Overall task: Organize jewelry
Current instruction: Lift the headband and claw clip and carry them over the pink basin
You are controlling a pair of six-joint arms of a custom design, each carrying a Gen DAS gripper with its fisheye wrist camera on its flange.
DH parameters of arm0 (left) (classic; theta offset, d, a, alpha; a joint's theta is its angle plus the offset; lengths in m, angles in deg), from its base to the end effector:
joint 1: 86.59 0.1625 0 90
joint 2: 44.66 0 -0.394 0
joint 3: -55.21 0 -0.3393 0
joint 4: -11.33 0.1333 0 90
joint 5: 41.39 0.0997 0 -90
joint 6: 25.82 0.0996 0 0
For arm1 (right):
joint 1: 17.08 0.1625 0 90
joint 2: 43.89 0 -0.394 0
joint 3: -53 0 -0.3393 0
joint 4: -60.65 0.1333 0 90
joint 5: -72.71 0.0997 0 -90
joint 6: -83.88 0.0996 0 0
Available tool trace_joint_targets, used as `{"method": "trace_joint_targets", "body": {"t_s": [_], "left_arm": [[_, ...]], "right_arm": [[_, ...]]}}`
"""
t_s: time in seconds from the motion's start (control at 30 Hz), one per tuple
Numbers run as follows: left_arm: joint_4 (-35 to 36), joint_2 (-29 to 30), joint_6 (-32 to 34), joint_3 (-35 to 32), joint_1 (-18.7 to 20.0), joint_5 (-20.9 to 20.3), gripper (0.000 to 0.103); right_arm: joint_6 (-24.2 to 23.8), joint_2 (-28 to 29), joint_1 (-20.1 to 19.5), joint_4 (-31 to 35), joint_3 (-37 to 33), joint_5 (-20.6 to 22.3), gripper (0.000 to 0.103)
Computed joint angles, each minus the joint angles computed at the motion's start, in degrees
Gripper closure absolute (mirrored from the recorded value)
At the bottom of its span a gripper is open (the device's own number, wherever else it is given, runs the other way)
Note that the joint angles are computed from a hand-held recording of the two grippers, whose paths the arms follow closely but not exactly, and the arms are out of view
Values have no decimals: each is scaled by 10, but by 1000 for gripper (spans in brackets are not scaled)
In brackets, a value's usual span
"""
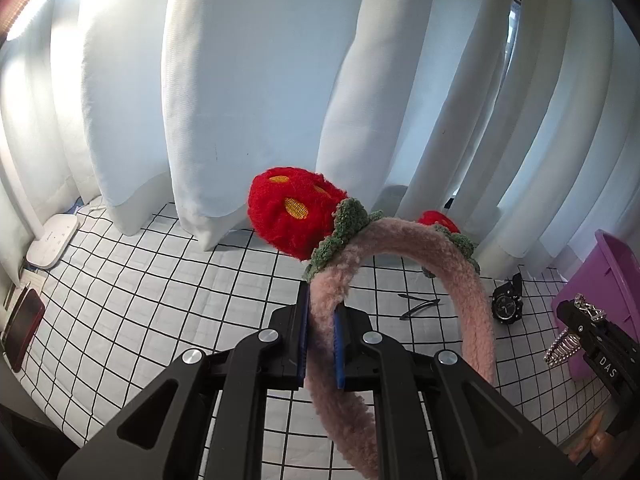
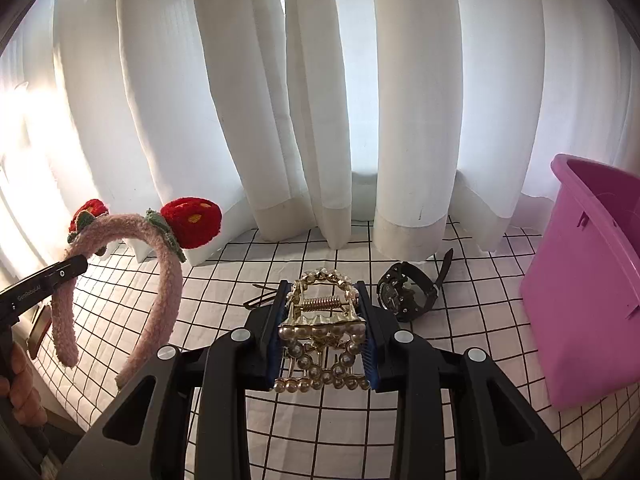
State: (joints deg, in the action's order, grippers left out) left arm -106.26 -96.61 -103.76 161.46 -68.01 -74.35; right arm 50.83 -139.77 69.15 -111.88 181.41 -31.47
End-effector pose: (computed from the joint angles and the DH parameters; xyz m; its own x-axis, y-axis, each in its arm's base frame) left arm -0.4101 -0.3666 0.1040 -0.7896 -0.1455 -0.5962 0.3570 0.6813 -0.6391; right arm 0.0834 -0.3901 0.3863 -0.8236 -0.1394 0.5498 -0.4855 0.6745 -0.5562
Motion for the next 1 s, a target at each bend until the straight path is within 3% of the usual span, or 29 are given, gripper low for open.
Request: {"method": "trace_joint_targets", "body": {"t_s": [0.27, 0.47, 0.6, 0.77, 0.87, 1.0], "left_arm": [[-95, 27, 122, -45, -22, -5, 93], [-200, 92, 246, -118, -35, -18, 93], [-241, 154, 303, -189, -42, -33, 93], [-240, 245, 326, -309, -48, -44, 93], [-209, 310, 329, -410, -49, -52, 93], [-136, 420, 339, -595, -51, -56, 92]], "right_arm": [[24, -80, 19, 54, -31, -24, 72], [18, -141, -8, 81, -65, -14, 72], [-3, -179, -71, 112, -94, 35, 72], [-45, -207, -197, 187, -156, 143, 72], [-73, -208, -282, 240, -209, 222, 72], [-108, -176, -370, 314, -301, 302, 72]]}}
